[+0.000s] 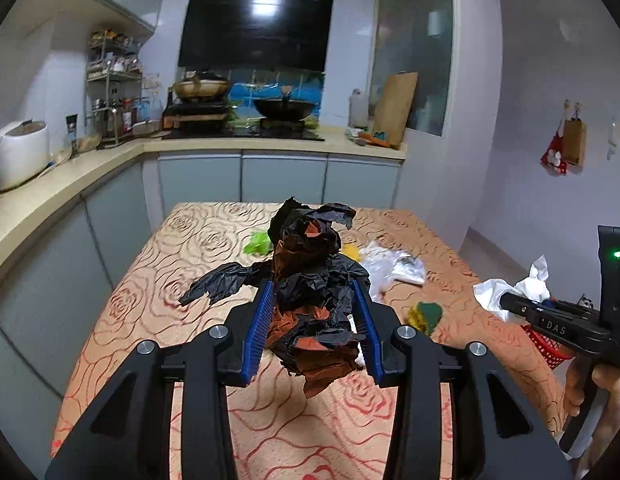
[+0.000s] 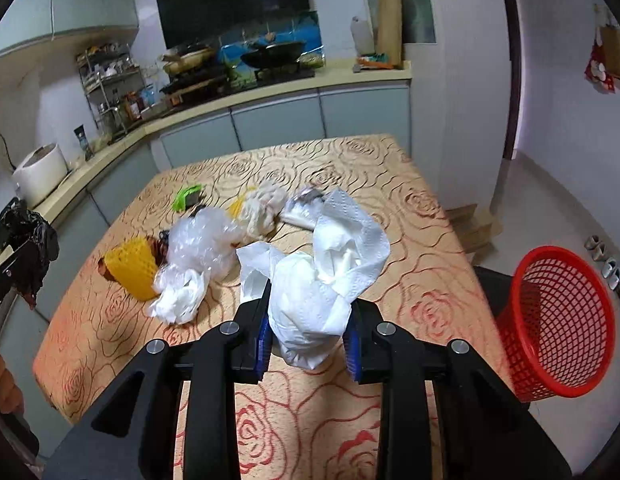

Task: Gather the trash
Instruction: 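Lift both held items and carry them over the red wastebasket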

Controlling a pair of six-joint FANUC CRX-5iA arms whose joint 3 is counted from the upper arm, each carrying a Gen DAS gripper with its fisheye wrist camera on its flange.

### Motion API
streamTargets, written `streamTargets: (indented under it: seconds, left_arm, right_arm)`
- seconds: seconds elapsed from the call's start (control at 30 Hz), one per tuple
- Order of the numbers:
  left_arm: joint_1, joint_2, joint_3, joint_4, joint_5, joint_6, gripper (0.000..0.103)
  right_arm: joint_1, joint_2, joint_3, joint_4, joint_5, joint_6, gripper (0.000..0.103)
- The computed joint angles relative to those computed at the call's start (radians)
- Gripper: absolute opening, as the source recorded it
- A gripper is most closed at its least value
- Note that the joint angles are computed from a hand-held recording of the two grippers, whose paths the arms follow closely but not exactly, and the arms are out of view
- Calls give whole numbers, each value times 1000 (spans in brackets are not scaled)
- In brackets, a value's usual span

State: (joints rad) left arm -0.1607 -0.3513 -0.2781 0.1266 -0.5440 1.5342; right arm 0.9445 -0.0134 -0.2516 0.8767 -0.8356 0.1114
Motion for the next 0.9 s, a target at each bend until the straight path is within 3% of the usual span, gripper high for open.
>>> streamTargets:
  seconds: [0.23,0.9]
  left_arm:
    - [-77,56,51,1,27,-19,38]
    - [-337,362,249,317,114,-402,39]
  right_arm:
    - [-16,-51,-43,50,-32,-54,29]
    - [-71,-243,-187,147,-274,-204,29]
